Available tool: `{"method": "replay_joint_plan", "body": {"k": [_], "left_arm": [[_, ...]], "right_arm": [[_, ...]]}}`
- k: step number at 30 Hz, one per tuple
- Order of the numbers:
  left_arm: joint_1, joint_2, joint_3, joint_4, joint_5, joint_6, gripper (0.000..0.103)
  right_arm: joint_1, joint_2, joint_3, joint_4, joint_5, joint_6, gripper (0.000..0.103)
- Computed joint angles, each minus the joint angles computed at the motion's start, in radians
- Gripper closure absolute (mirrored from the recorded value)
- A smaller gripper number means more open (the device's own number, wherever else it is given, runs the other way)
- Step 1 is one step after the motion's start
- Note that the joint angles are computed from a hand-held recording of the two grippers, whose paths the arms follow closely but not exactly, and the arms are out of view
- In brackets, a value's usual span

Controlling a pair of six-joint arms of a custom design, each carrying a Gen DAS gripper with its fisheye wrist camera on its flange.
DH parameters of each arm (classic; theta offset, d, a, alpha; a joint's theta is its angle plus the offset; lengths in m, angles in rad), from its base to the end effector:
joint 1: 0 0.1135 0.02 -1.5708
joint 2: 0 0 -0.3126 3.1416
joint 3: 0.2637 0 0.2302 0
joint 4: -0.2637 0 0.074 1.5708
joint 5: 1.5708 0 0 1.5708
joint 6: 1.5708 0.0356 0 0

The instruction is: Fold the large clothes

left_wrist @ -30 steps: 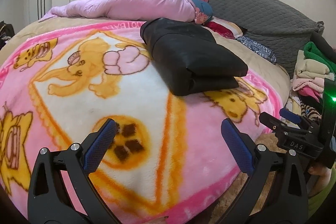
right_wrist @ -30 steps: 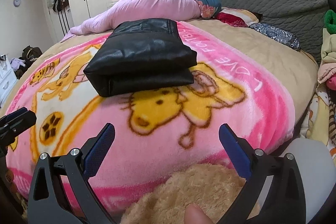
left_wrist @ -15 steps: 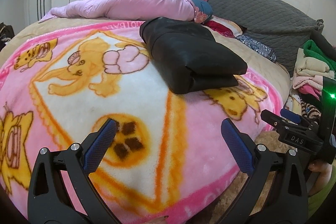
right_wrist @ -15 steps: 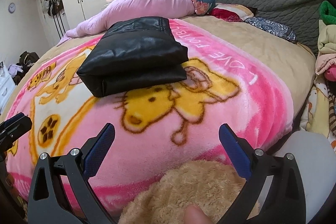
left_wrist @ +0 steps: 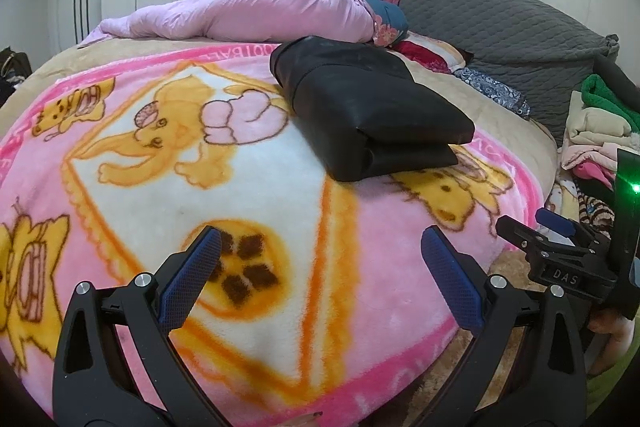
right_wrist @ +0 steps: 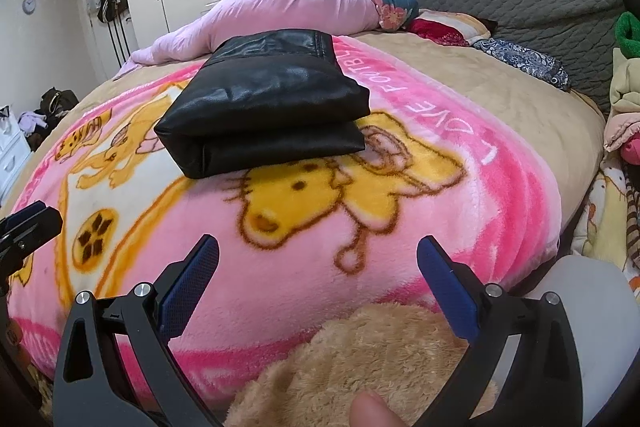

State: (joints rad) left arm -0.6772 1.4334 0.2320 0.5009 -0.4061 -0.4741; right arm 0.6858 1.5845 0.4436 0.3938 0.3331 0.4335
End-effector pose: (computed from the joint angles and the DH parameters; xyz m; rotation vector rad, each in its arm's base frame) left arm 0.1607 -0.1112 0.1688 0.0136 2.2101 -0.1768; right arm 0.2012 0.1496 0.1759 -0.1202 2.2731 0.2031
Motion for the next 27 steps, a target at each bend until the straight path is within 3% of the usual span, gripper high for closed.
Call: {"method": "replay_joint_plan", "body": {"k": [27], "left_arm": [[-0.015,-0.006,0.009,-0.026,-0.010,0.002,0.009]], "right_arm": [[0.013,0.009,0.003,-0.007,0.003,0.014,0.004]]}}
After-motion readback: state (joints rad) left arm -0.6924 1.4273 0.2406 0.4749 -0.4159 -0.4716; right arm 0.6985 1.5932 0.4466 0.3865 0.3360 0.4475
